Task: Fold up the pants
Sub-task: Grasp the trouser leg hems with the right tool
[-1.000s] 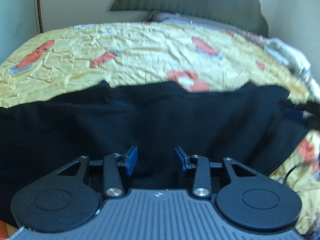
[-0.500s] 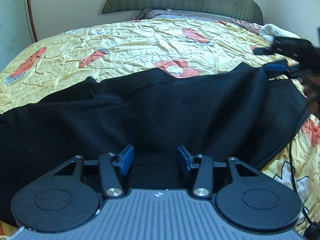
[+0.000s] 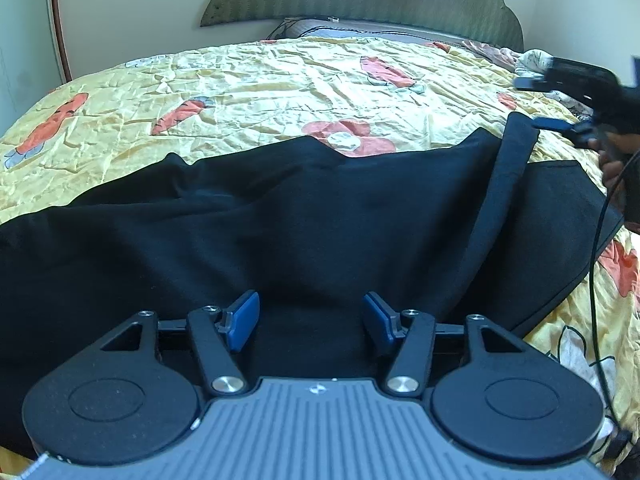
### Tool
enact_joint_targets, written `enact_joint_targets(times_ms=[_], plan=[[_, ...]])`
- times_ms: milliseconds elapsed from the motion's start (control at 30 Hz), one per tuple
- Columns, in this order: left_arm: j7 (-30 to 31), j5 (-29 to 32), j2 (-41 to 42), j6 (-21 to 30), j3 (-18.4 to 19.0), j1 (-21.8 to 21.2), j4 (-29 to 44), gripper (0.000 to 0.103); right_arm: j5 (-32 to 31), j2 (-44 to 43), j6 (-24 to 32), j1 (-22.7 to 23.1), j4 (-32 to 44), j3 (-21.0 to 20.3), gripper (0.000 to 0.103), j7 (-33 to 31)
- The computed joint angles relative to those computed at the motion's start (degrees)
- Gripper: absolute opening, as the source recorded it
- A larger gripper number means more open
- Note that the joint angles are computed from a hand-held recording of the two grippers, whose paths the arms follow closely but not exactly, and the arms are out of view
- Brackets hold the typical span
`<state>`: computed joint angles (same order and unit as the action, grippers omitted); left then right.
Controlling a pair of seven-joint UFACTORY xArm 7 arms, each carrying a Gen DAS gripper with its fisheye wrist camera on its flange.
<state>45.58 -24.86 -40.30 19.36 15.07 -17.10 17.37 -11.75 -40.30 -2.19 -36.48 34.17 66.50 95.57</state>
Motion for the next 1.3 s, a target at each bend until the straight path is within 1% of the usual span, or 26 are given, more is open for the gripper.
enact_joint_targets(times_ms=[67, 100, 167, 233, 333, 433, 533, 600, 667, 767, 867, 933, 967, 1000, 1067, 1167, 1200, 1267, 1300], plan=[[-0.15, -0.27, 0.04, 0.03, 0.06, -0.08, 0.03, 0.062, 2.76, -4.75, -0.56, 3.45, -4.32, -2.63, 0.071, 3.64], [-0.28, -0.36, 0.02, -0.02, 0.01, -0.04, 0.00, 0.062, 3.52, -5.41, -1.45, 4.37, -5.97, -3.54, 0.071, 4.89], [-0.47, -0.41, -0.06, -0.10, -0.09, 0.06, -0.08, 0.062, 4.67, -4.49, -3.01, 5.15, -8.11, -4.59, 0.071, 6.78], [-0.55, -0.26, 0.00, -0.08, -0.26, 0.12, -0.04, 0.062, 5.76, -3.27, -3.45, 4.56, -8.90, -3.96, 0.071, 8.98], [-0.70, -0.06, 0.15, 0.24, -0.38, 0.23, 0.15, 0.063, 6.27, -0.92, -8.54, 1.51, -9.34, -1.03, 0.071, 10.76], [-0.72, -0.11, 0.31, 0.62, -0.33, 0.24, 0.41, 0.063, 7.29, -1.49, -10.73, -1.02, -8.61, 1.55, 0.071, 10.73], [-0.63, -0.18, 0.41, 0.44, -0.42, 0.27, 0.40, 0.064, 7.43, -2.12, -11.19, -1.92, -8.03, 1.71, 0.071, 9.24], [-0.76, -0.06, 0.50, 0.21, -0.71, 0.41, 0.36, 0.064, 7.63, -2.11, -12.17, -3.38, -7.75, 2.06, 0.071, 8.30], [-0.90, 0.05, 0.64, 0.03, -0.88, 0.41, 0.38, 0.065, 7.77, -1.18, -13.12, -5.56, -7.34, 2.92, 0.071, 7.18], [-1.27, 0.23, 0.71, 0.27, -1.08, 0.52, 0.52, 0.065, 8.01, 0.70, -12.10, -8.54, -6.35, 4.60, 0.070, 5.84], [-1.29, 0.06, 0.43, 1.42, -0.64, 0.40, 1.07, 0.065, 8.33, 1.90, -12.30, -11.41, -6.02, 6.86, 0.067, 6.08], [-0.74, -0.78, 0.06, 3.33, 0.45, -0.27, 1.91, 0.065, 8.46, 2.07, -12.93, -12.30, -6.04, 7.55, 0.050, 6.18], [-0.52, -1.42, -0.12, 4.57, 0.93, -0.55, 2.44, 0.065, 8.17, 2.54, -12.12, -12.08, -5.82, 7.24, 0.032, 5.77], [-0.20, -2.09, -0.44, 5.60, 1.20, -0.80, 2.82, 0.065, 7.90, 2.96, -11.32, -11.84, -5.67, 6.94, 0.020, 5.40], [1.05, -2.96, -1.67, 6.27, 0.90, -1.22, 2.76, 0.065, 8.24, 2.39, -10.37, -11.35, -6.00, 6.73, 0.010, 5.84], [4.24, -3.44, -4.16, 5.73, 0.21, -2.94, 1.68, 0.066, 9.22, -1.53, -8.18, -8.50, -7.36, 5.26, 0.006, 7.73], [5.59, -3.63, -5.16, 6.10, 0.36, -4.04, 1.37, 0.066, 9.15, -3.09, -6.93, -6.94, -7.76, 4.21, 0.006, 8.19], [8.23, -4.06, -6.72, 6.83, 0.69, -6.06, 0.70, 0.071, 8.48, -6.29, -4.21, -3.30, -8.50, 1.65, 0.006, 8.83], [9.72, -4.17, -7.68, 6.33, 0.26, -7.17, -0.14, 0.072, 7.92, -7.57, -2.81, -1.54, -8.74, 0.27, 0.006, 9.01]])
